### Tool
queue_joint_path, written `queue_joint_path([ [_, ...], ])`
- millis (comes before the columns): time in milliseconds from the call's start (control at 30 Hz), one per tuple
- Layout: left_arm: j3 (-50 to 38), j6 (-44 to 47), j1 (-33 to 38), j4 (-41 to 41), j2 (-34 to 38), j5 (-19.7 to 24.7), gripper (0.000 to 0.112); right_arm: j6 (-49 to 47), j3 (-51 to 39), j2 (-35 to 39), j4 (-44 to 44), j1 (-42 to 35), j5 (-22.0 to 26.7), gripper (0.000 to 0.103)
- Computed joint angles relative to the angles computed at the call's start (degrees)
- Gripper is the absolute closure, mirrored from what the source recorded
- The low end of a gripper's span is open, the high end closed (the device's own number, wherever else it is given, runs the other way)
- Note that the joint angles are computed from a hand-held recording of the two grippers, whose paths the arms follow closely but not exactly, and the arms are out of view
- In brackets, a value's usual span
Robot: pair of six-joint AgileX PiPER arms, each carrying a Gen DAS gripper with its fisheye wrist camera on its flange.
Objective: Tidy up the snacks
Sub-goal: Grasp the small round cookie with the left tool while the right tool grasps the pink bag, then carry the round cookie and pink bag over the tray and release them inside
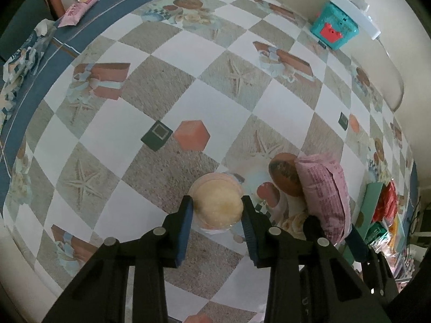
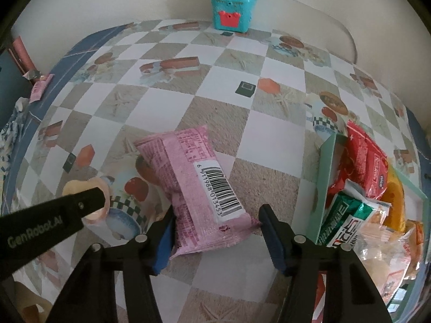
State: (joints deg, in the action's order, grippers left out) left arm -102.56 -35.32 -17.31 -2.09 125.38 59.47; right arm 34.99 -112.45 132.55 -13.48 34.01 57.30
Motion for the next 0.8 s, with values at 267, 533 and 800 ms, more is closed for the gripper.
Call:
queue_joint_path([
  [267,2.3,-0.5,0.1,1.7,-4.3,-1.2,0.075,1.8,5.5,-5.9,-0.5,0.0,-2.4,0.042],
  [533,4.8,-2.0,-2.1,4.4,-9.1,-3.1,0.075,7.8,15.4,-16.0,-3.0,0.1,-5.7,0.042],
  [800,5.8,-4.0,-6.9,8.8,-13.6,-4.0,0.075,16.4,26.1,-27.1,-8.4,0.7,-6.7,0.042],
])
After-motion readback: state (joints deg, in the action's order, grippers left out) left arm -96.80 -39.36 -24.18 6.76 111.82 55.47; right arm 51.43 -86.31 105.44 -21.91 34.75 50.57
